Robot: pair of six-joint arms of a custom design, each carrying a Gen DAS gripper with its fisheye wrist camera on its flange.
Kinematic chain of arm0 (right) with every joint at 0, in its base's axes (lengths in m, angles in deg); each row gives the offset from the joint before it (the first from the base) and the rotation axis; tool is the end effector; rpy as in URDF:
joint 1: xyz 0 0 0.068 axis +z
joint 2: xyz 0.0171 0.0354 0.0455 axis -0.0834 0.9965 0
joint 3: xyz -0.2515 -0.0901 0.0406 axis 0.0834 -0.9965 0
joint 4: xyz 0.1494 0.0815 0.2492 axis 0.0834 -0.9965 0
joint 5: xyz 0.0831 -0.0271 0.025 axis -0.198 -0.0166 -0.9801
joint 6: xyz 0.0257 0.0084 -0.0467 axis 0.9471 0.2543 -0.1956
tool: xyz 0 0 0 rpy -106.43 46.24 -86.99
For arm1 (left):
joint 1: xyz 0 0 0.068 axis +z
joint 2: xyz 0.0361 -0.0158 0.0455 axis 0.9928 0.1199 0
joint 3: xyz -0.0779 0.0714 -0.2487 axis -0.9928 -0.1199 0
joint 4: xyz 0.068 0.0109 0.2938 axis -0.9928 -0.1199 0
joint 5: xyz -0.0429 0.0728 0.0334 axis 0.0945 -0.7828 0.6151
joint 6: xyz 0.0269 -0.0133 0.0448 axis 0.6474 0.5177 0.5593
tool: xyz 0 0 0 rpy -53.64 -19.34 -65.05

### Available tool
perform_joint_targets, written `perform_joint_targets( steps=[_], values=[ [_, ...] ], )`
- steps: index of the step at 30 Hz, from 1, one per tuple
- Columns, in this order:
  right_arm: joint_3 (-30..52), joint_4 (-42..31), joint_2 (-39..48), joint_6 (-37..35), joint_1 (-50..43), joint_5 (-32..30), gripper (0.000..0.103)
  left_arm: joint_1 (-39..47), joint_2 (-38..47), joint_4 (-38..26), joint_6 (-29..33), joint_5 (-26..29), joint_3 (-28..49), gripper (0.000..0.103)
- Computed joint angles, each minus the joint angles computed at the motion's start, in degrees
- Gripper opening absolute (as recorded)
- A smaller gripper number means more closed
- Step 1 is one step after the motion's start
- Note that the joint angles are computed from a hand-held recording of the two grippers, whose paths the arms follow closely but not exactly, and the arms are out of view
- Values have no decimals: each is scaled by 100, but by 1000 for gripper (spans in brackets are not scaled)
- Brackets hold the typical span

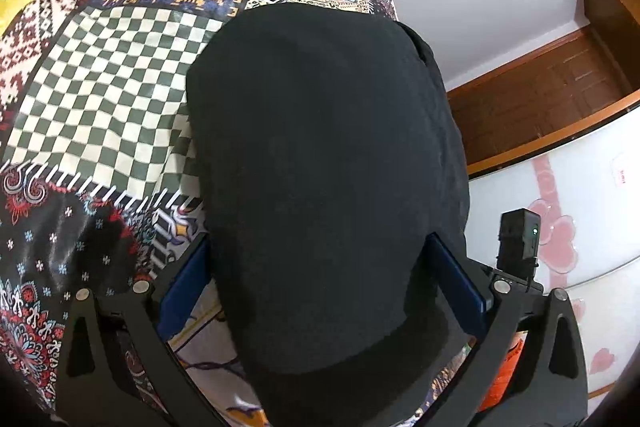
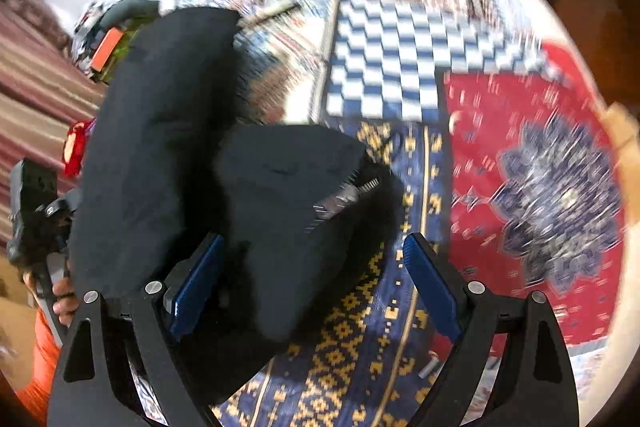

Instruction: Fold large clothes

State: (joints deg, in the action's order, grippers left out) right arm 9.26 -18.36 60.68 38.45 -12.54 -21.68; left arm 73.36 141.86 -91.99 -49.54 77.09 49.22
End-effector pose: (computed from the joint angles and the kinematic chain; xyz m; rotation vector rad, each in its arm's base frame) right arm 0.2371 -0.0135 0.2891 -0.0217 2.8260 0.7709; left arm 0.2731 -0.0661 0.2608 -0.1257 2.6030 -0.9501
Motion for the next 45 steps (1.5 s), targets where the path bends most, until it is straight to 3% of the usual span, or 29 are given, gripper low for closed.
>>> perform_joint_targets(
  steps=[5, 8, 11, 13, 14, 18, 26, 32, 40, 45],
  values=[
    [-122, 309, 240, 225, -56, -466, 91, 28, 241, -14, 17, 30, 132, 103],
    [-101, 470, 301, 342, 69, -551, 86, 82, 336, -61, 11, 102, 193, 103],
    [-53, 466, 274, 403, 169, -636, 69, 20, 135, -15, -31, -29, 105, 100],
    [44, 248, 324, 246, 63, -1045, 35, -30, 55, 2, -74, -129, 112, 96],
    [56, 229, 321, 261, 83, -1166, 29, -53, -8, -34, -86, -173, 131, 93],
    [271, 392, -59, 524, 466, -701, 21, -39, -190, -268, -50, -214, 321, 88],
    [1156, 685, 112, 982, 1185, -408, 19, 647, -363, -725, 373, -9, 1085, 84],
    [1594, 1407, 484, 1629, 2000, -127, 18, 1544, 113, -1143, 1149, 227, 2048, 84],
    [2487, 2367, 1863, 2453, 3167, 325, 18, 2898, 1318, -1521, 2147, 650, 3033, 84],
    [3047, 2702, 2976, 2741, 3745, 474, 18, 3474, 2196, -1548, 2582, 655, 3218, 84]
  ],
)
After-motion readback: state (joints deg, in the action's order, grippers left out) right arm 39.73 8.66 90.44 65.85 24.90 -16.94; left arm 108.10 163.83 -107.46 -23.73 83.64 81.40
